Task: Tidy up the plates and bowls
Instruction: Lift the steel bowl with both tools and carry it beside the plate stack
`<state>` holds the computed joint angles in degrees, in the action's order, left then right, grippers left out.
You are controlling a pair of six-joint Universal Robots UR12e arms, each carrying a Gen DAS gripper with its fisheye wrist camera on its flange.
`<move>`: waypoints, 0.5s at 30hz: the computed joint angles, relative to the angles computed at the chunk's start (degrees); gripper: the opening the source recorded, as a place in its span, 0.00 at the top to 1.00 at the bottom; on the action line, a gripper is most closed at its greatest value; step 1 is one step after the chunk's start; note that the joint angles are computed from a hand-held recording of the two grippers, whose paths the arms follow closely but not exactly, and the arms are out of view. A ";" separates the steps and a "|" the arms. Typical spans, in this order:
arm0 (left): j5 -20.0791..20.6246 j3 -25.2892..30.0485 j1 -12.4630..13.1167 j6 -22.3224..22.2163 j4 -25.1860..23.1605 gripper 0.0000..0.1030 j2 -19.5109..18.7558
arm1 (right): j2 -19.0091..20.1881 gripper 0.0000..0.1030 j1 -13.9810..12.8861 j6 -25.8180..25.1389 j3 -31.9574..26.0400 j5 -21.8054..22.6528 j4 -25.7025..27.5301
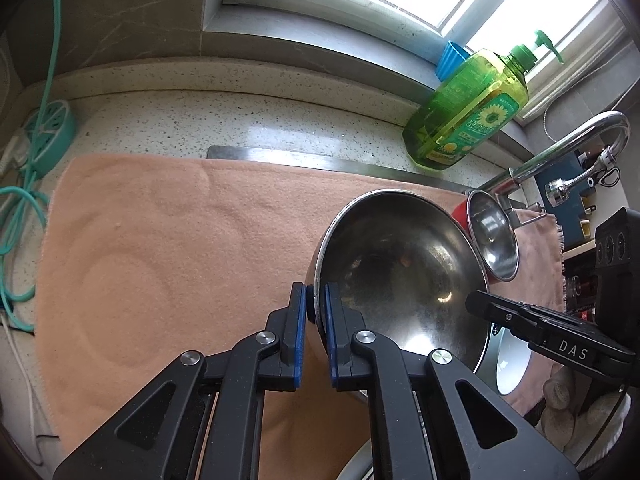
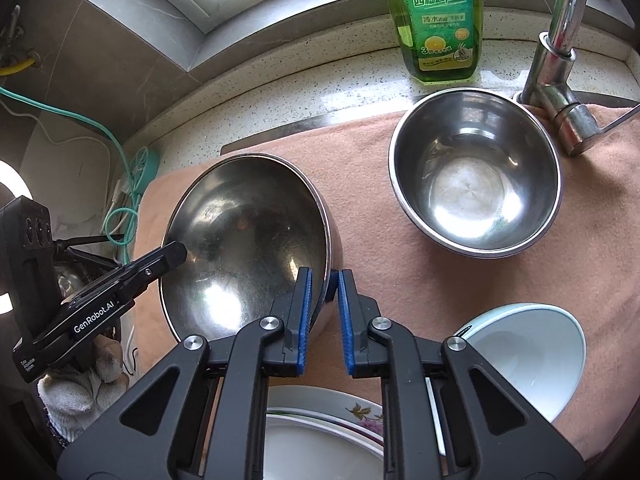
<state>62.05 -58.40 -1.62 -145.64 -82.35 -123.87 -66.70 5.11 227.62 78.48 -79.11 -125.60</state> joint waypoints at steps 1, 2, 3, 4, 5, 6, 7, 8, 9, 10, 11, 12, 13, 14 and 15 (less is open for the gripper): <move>-0.16 -0.27 0.17 -0.22 0.23 0.93 0.20 | 0.07 0.87 0.19 -0.26 -0.24 -0.10 0.07; -0.22 -0.60 0.32 -0.28 0.64 0.93 0.43 | 0.14 0.87 0.37 -0.59 -0.49 -0.17 0.17; -0.23 -0.96 0.48 -0.31 1.10 0.93 0.68 | 0.20 0.87 0.54 -0.88 -0.71 -0.16 0.27; -0.26 -1.33 0.62 -0.42 1.50 0.93 0.94 | 0.24 0.87 0.69 -1.13 -0.89 -0.11 0.29; -0.30 -1.60 0.80 -0.43 1.70 0.93 1.16 | 0.27 0.87 0.84 -1.34 -1.03 0.02 0.23; -0.39 -1.79 1.00 -0.55 1.77 0.93 1.32 | 0.30 0.87 1.00 -1.50 -1.16 0.17 0.16; -0.52 -1.97 1.21 -0.71 1.82 0.93 1.47 | 0.33 0.87 1.17 -1.67 -1.30 0.30 0.10; -0.63 -2.17 1.43 -0.81 1.90 0.93 1.65 | 0.39 0.87 1.37 -1.95 -1.47 0.37 0.09; -0.70 -2.41 1.67 -0.89 2.05 0.93 1.85 | 0.46 0.87 1.58 -2.23 -1.67 0.38 0.15; -0.76 -2.69 1.87 -0.97 2.29 0.93 2.07 | 0.53 0.87 1.80 -2.44 -1.85 0.39 0.20; -0.86 -3.05 2.12 -1.13 2.54 0.93 2.35 | 0.54 0.87 1.98 -2.63 -1.93 0.49 0.16; -0.92 -3.40 2.34 -1.31 2.80 0.93 2.62 | 0.57 0.87 2.16 -2.76 -2.01 0.61 0.10; -0.99 -3.76 2.59 -1.32 3.06 0.93 2.91 | 0.59 0.87 2.33 -2.87 -2.08 0.80 0.01; -1.08 -4.20 2.86 -1.38 3.39 0.93 3.24 | 0.59 0.87 2.52 -2.96 -2.10 0.92 -0.09; -1.16 -4.66 3.11 -1.47 3.63 0.93 3.58 | 0.59 0.87 2.75 -3.01 -2.12 0.95 -0.18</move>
